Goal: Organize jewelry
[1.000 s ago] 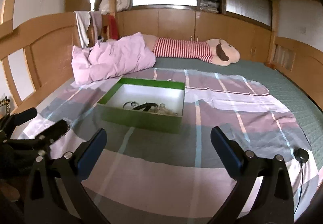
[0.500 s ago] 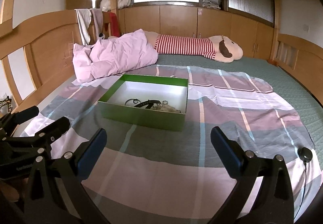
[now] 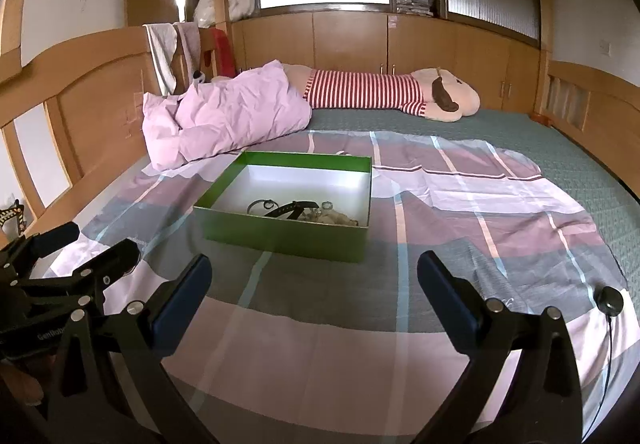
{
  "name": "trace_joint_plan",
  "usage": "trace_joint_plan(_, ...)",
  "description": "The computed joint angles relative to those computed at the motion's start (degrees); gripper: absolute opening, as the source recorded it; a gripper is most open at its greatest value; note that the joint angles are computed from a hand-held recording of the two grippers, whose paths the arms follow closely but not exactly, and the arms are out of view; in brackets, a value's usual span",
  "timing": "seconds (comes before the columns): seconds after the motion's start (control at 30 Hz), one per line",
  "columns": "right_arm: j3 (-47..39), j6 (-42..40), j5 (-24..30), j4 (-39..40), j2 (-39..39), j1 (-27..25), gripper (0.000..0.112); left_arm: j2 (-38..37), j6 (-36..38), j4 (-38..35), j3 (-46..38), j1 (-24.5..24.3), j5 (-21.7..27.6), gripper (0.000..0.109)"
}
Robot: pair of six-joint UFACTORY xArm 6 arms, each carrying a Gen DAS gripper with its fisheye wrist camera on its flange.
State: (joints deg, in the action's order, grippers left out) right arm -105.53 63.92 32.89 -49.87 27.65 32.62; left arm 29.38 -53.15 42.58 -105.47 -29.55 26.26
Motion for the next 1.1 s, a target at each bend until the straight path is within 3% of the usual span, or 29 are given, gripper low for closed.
trace_joint_plan(1.1,0.6,1.1,0.1,-0.8,-0.5,-0.3,0.1,-0.8,0.2,0.0,1.1,0.0,-0.8,0.099)
